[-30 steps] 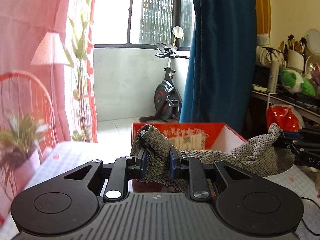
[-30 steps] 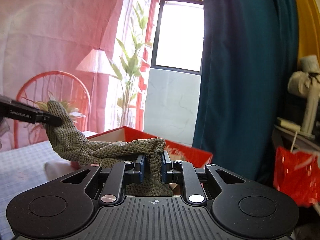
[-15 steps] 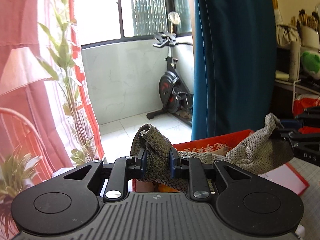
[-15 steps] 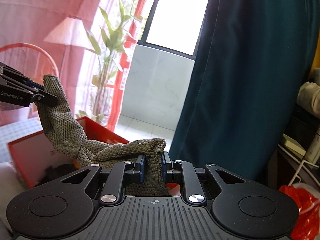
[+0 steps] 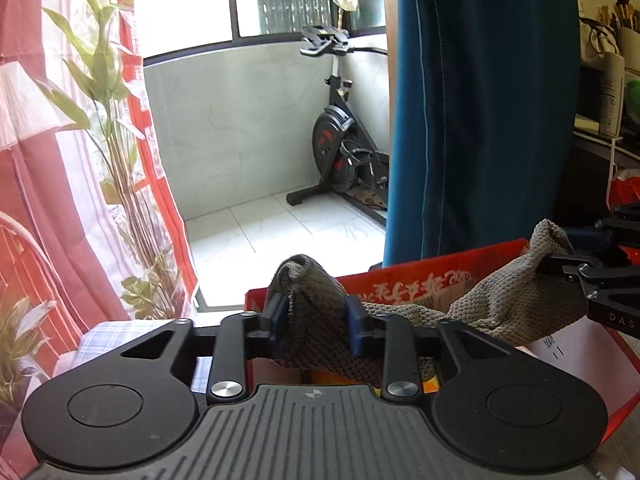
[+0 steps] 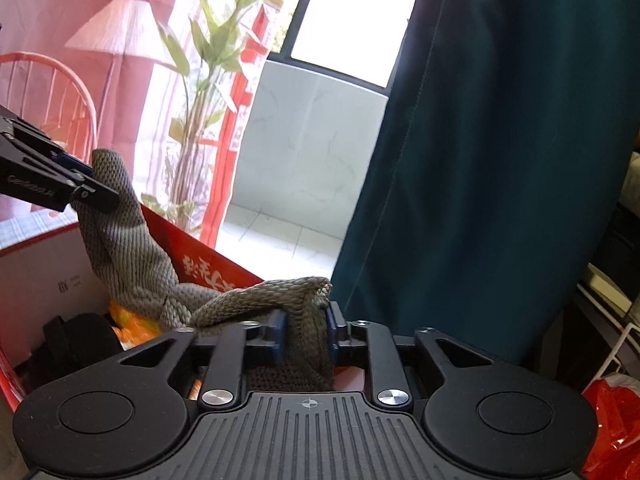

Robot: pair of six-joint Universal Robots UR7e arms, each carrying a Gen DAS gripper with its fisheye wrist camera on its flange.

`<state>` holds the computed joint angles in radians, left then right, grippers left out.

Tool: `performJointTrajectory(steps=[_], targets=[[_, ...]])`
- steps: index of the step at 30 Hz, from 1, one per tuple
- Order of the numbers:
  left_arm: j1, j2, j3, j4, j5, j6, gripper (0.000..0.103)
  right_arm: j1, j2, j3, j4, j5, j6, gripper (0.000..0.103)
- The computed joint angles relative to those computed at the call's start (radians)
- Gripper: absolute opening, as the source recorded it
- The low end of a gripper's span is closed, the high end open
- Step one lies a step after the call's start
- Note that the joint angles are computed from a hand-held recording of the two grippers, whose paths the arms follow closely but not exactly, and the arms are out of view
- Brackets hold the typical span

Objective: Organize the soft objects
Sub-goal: 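Lower the grey knit cloth into the box and open the right gripper, then move the open left gripper down to the white zip bag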

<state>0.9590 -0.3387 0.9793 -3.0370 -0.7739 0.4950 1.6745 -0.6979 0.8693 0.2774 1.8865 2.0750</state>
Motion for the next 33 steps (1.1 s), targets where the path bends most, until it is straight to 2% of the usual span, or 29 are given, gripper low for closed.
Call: performJointTrajectory(steps=[1,4,8,12,16,20,28,33], targets=[[0.001,-0.003,0.008,0.001,-0.003,0.002,0.052,0.000,-0.004,0.007,-0.008,0.004,0.002,0.033],[-0.006,-0.028,0.060,-0.023,-0.007,0.013,0.053,-0.003,-0.029,0.051,-0.038,-0.004,-0.007,0.035],[-0.019,-0.074,0.144,-0.065,-0.011,0.011,0.058,0.003,-0.063,0.102,-0.047,-0.011,0.002,0.047],[-0.040,-0.129,0.256,-0.125,-0.019,-0.003,0.062,0.018,-0.107,0.164,-0.044,-0.017,-0.005,0.047],[-0.061,-0.187,0.377,-0.166,-0.021,-0.034,0.063,0.028,-0.173,0.268,-0.054,-0.025,-0.013,0.047],[-0.086,-0.246,0.504,-0.210,-0.022,-0.069,0.063,0.036,-0.239,0.379,-0.072,-0.041,0.016,0.047],[-0.119,-0.344,0.717,-0.234,-0.042,-0.180,0.063,0.043,-0.334,0.551,-0.065,-0.034,0.153,0.047],[-0.132,-0.386,0.832,-0.228,-0.057,-0.247,0.063,0.032,-0.391,0.666,-0.081,-0.038,0.203,0.047]])
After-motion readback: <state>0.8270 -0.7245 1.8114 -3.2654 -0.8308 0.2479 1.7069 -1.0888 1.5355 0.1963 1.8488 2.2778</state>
